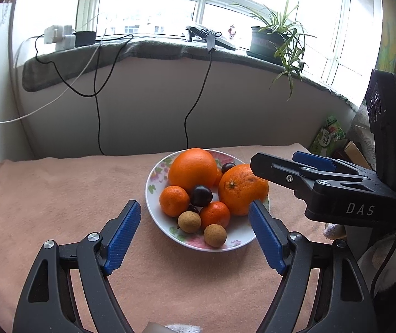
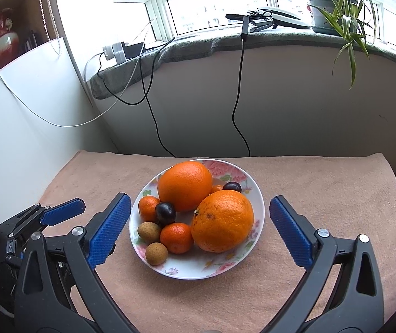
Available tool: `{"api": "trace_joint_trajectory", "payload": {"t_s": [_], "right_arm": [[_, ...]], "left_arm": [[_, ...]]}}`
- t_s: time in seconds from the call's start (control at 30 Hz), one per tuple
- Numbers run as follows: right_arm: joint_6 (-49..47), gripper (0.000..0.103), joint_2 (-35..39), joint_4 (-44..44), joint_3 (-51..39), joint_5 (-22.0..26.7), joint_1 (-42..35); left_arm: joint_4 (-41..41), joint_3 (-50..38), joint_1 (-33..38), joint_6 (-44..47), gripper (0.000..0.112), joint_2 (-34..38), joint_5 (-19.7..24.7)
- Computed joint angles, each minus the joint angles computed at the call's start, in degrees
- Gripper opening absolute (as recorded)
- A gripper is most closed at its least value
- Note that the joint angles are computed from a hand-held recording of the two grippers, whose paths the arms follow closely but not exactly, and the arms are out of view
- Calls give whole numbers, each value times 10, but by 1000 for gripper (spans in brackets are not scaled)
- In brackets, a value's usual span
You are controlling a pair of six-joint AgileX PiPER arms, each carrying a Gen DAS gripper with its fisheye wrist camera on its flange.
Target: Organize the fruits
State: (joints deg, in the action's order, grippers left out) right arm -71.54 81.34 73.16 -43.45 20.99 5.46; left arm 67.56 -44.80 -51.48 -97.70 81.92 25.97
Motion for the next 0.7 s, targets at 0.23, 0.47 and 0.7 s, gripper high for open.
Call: {"api": "trace_joint_trajectory", "payload": {"t_s": [0.23,0.47,0.7], "right_arm": [[7,102,-63,-4,44,-20,16],[60,102,-124,-54,84,-59,55],[156,103,-174,-134,114,-79,85]], "left_arm": [[11,30,-32,-26,80,-41,40],[17,60,-76,-53,80,-83,99],[16,86,-127,-87,80,-113,159]]}}
